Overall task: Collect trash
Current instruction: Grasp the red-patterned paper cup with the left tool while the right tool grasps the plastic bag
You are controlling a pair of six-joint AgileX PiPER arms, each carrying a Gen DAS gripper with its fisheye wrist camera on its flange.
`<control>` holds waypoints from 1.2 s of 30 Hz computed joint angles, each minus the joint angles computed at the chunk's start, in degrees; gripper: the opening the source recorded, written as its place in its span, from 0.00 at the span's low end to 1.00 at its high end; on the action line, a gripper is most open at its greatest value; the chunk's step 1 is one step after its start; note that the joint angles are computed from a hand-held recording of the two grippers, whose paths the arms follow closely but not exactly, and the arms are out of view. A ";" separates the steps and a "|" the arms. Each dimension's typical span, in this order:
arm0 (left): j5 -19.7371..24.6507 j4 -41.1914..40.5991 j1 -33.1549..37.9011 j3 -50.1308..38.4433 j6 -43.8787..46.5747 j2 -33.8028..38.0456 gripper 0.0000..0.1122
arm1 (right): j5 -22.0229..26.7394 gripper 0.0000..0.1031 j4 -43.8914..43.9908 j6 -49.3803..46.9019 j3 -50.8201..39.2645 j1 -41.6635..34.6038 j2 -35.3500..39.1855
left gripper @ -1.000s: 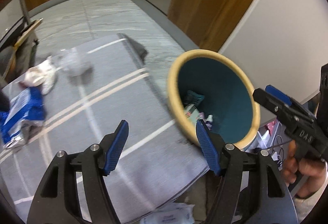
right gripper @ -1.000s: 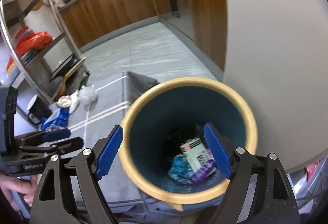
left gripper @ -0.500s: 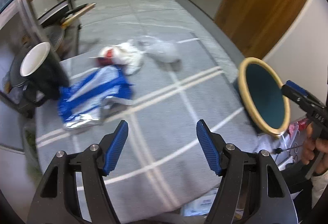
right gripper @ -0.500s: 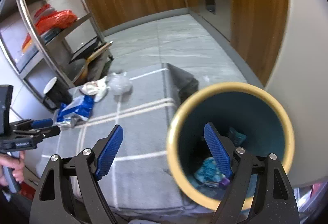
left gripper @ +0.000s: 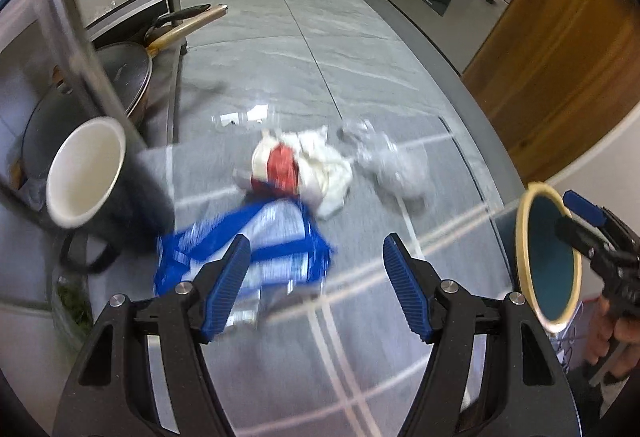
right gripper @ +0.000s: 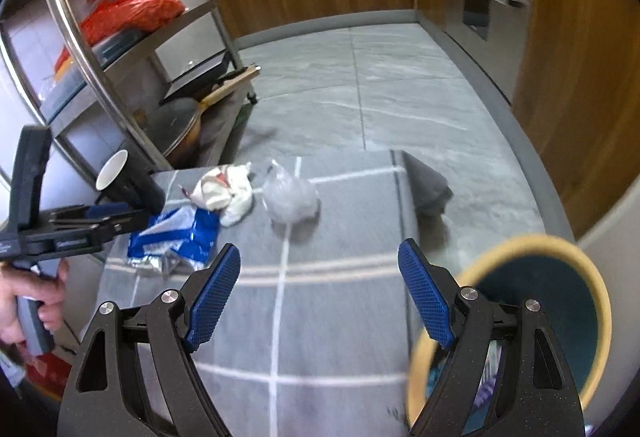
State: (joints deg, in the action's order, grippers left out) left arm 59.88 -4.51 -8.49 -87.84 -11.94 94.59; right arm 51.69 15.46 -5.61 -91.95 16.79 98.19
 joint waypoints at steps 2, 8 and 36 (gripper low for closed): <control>0.13 0.42 0.13 -3.73 -0.09 3.89 0.61 | 1.07 0.79 -0.64 0.46 -4.52 0.88 3.62; 2.20 3.02 -0.31 -13.99 0.08 14.13 0.59 | 4.48 0.79 -1.35 1.80 -17.27 2.56 14.33; 7.97 1.07 -1.02 -17.47 7.25 20.05 0.13 | 3.93 0.29 0.95 -4.89 -23.34 5.53 27.11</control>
State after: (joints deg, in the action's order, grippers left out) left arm 67.85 -3.43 -9.51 -105.31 -4.69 114.64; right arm 55.62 16.41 -10.50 -115.29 22.32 125.31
